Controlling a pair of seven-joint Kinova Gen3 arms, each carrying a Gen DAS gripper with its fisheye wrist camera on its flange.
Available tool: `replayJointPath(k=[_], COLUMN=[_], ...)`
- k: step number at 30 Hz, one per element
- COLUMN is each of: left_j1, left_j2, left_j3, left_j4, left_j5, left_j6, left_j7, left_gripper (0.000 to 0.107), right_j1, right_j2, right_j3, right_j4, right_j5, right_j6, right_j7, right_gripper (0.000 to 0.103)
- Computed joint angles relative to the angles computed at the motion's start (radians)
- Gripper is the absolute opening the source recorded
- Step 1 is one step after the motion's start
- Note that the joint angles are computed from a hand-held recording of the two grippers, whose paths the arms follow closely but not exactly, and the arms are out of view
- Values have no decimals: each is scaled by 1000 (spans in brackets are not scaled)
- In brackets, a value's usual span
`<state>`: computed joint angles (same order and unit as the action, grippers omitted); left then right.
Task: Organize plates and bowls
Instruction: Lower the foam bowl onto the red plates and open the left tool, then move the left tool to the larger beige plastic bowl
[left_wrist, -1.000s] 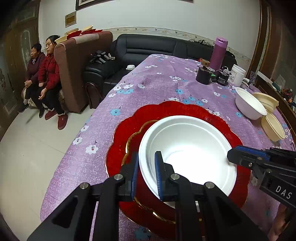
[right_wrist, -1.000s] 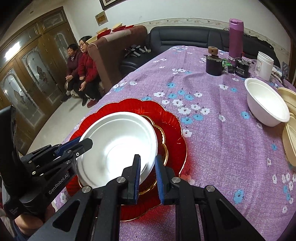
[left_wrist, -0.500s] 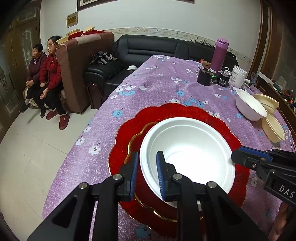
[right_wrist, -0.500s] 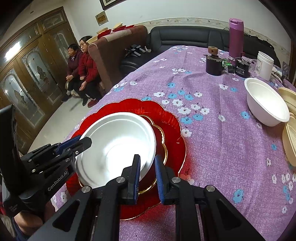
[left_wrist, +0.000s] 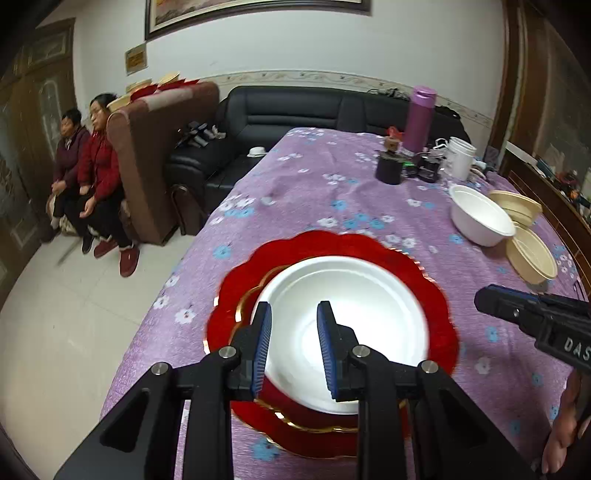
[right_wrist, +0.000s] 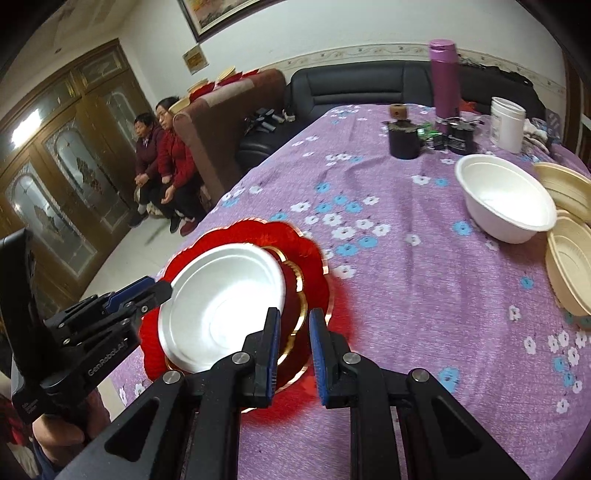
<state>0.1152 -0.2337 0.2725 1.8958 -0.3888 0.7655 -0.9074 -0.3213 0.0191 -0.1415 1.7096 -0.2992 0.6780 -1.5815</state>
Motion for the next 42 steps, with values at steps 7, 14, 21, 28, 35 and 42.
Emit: replayJointPath(k=[7, 14, 21, 28, 35, 42], left_j1=[66, 215, 354, 431, 445, 426], left_j2=[51, 181, 286, 330, 346, 353], left_j3=[65, 65, 41, -15, -40, -55], left_j4=[-77, -204, -285, -312, -322, -332], left_j5=[-21, 21, 25, 42, 57, 105], left_j6=[37, 53, 60, 83, 85, 73], left_j7=[4, -67, -103, -118, -125, -163], left_gripper=[29, 31, 31, 31, 31, 31], right_j1=[84, 231, 406, 559, 590, 594], right_j2=[-70, -121, -55, 101, 79, -20], right_j3=[82, 215, 283, 260, 226, 250], right_j4=[65, 98, 28, -75, -18, 82], right_j5=[-160, -233, -168, -298, -325, -460], right_j6=[0, 24, 80, 196, 166, 222], right_j7=[133, 176, 86, 180, 191, 303], right_gripper=[18, 18, 17, 17, 16, 14])
